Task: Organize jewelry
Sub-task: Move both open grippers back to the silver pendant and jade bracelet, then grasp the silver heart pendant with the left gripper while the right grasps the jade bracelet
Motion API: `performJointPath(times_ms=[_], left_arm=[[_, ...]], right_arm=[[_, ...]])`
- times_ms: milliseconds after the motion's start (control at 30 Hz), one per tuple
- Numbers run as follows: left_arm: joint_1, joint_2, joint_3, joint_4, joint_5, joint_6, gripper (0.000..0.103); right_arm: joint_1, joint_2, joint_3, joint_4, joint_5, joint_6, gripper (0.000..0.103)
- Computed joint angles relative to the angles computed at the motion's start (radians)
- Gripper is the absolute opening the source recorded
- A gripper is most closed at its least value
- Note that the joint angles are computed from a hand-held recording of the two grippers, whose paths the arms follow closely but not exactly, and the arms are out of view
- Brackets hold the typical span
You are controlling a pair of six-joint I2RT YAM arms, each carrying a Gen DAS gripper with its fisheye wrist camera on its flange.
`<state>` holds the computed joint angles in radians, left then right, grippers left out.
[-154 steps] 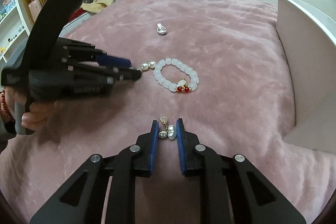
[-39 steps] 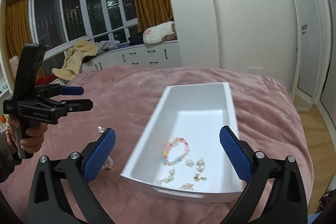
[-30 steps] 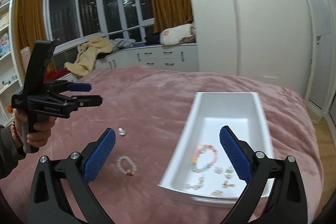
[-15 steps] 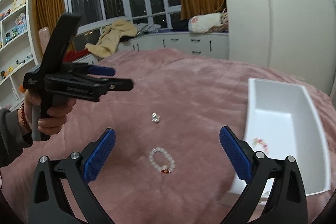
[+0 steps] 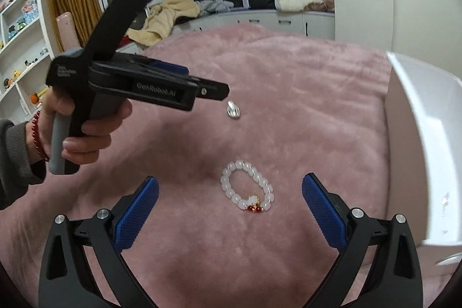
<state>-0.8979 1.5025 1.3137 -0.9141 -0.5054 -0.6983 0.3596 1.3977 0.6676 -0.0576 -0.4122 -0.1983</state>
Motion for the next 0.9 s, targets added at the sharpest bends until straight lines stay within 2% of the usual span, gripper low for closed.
performJointPath(times_ms=[133,367,400,433,567,600,667,700,733,767,833,900], left_arm=[[0.048,0.014,-0.049,0.067,0.058,0.016,0.092],[0.101,0.102,-0.067,0.123,0.075,0.021,0.089],[0.109,0.117,-0.067,0.127,0.085,0.013,0.087],[0.121,0.13,-0.074,0.139,0.102,0.008,0.082],[0.134,0.142,-0.094,0.164,0.114,-0.017,0.074],[0.135,0.143,-0.094,0.163,0.111,-0.021,0.07],[0.141,0.141,-0.091,0.163,0.119,-0.016,0.053],[0.145,0.143,-0.086,0.159,0.121,-0.012,0.047],[0.151,0.143,-0.083,0.157,0.131,-0.005,0.036],[0.155,0.14,-0.081,0.157,0.141,-0.002,0.03],[0.155,0.139,-0.071,0.147,0.139,0.002,0.03],[0.146,0.139,-0.061,0.137,0.135,0.01,0.03]], right_arm=[[0.012,0.035,-0.044,0.098,0.034,0.044,0.098],[0.043,0.15,-0.021,0.131,0.059,0.074,0.098],[0.056,0.168,-0.009,0.118,0.068,0.072,0.093],[0.07,0.185,0.001,0.115,0.092,0.072,0.081],[0.128,0.213,0.002,0.131,0.193,0.059,0.07],[0.132,0.213,-0.004,0.135,0.2,0.057,0.063],[0.123,0.21,-0.008,0.138,0.2,0.064,0.053],[0.116,0.21,-0.009,0.137,0.196,0.072,0.044],[0.101,0.215,-0.007,0.133,0.181,0.082,0.035],[0.087,0.209,-0.01,0.128,0.16,0.088,0.032],[0.066,0.2,-0.018,0.128,0.128,0.104,0.026],[0.047,0.178,-0.031,0.12,0.098,0.11,0.026]])
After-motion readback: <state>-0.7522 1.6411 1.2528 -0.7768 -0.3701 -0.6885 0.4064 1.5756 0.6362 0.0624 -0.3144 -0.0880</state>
